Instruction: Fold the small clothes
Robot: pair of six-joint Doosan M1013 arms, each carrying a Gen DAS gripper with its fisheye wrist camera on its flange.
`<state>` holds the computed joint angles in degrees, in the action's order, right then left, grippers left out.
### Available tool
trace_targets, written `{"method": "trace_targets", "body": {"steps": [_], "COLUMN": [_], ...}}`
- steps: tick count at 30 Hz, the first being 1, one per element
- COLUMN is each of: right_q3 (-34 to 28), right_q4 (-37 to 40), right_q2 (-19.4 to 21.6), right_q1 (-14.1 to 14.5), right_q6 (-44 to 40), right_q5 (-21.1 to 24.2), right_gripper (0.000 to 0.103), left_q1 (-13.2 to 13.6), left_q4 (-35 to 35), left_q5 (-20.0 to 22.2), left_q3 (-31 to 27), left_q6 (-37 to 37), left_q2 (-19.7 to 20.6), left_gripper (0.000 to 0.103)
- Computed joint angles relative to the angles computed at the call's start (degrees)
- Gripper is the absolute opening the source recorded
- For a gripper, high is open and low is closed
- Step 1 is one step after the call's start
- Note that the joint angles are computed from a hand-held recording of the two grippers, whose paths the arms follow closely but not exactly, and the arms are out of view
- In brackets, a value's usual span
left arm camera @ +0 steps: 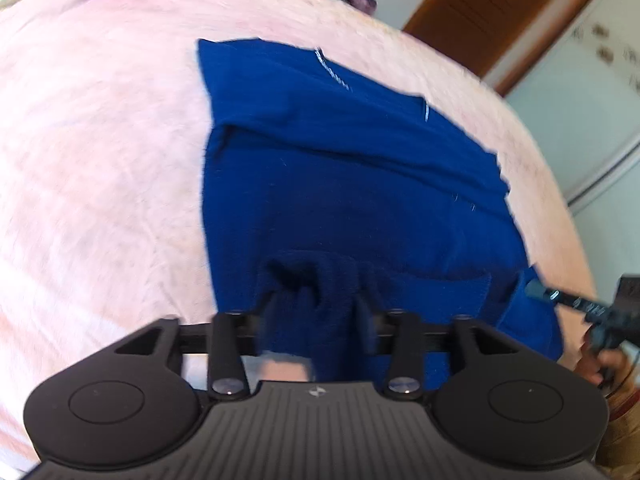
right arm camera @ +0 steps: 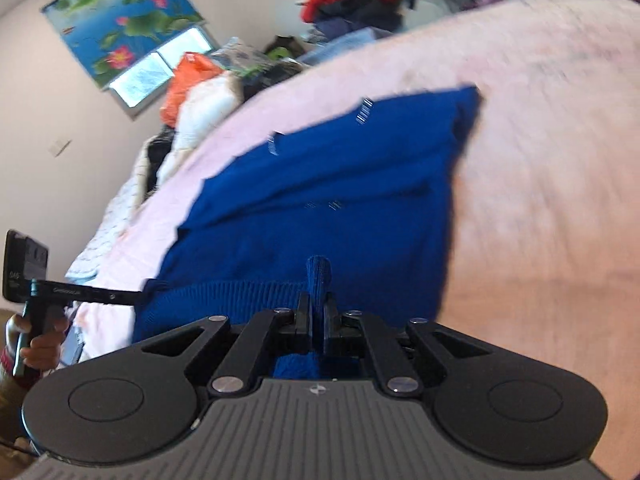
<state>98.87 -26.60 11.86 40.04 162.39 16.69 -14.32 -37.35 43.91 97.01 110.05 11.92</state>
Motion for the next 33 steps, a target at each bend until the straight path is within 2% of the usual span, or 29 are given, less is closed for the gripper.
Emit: {"method": "trace_targets", "body": {"steps": [2,3,6,7,10,12,15,16,17,18,20,21,23,28,33], "right_q3": [0.1,-0.1,0.0,0.3,1.6,2.2,2.6,2.7,2.8,2.8,2.3,1.6,0.6,-1.2,-2.7], "right_q4": [1.6,2.4,3.3,3.4,4.7,7.1,9.2,9.4,10.6,11.4,6.4,2.6,-8.3,-32.4,-46.3], "right_q2": [0.5,0.8,1.2,1.1,0.6,0.5,0.6,0.7,0.8,0.9,1.1,1.2,1.2,0.6,0.4], "right_q1": [0.0,0.0,0.2,0.1,-0.1,-0.4,-0.7,-0.9,-1.0,-1.1,-0.9,-0.6,0.7,3.4,5.0], "right_q6": [-0.4,-1.0,-1.3,-0.9,-1.0,-2.1,-3.0,-2.9,-3.7,-4.1,1.2,4.4,12.8,30.2,38.7], "right_q5": [-0.3,-0.1,-0.5,-1.2,-4.4,-6.7,-8.4,-9.0,-9.7,-10.5,-9.4,-7.4,-3.5,2.9,10.0], "right_gripper": [0.012,0.015,0.02,0.028,0.044,0.051,0.052,0.052,0.051,0.045,0.027,0.011,0.01,0.009,0.006], "left_q1": [0.9,1.3,2.7,3.0,3.2,3.1,2.7,2.6,2.5,2.4,1.7,1.3,0.6,0.4,-0.6], "left_q4": [-2.5,-4.3,-9.6,-11.4,-15.2,-18.0,-20.4,-20.2,-20.0,-19.3,-16.6,-15.2,-13.8,-18.9,-25.9], "left_q5": [-1.9,-2.2,2.3,3.6,5.9,6.9,6.3,6.1,6.4,7.0,6.1,5.0,2.7,-3.4,-13.1], "left_q3": [1.9,2.7,3.4,3.7,4.5,4.8,5.2,5.2,5.1,4.8,4.7,4.8,5.2,5.8,6.7], "left_q6": [0.7,2.2,5.3,5.9,6.7,6.9,9.9,10.0,10.2,10.0,8.5,8.0,8.4,14.9,22.1], "left_q2": [-1.5,-2.1,-2.1,-1.9,-0.8,0.2,0.5,0.3,0.2,0.3,-0.2,-0.7,-2.0,-4.8,-7.2], "left_gripper": [0.077,0.079,0.079,0.079,0.079,0.079,0.077,0.073,0.05,0.032,0.022,0.014,0.012,0.011,0.007]}}
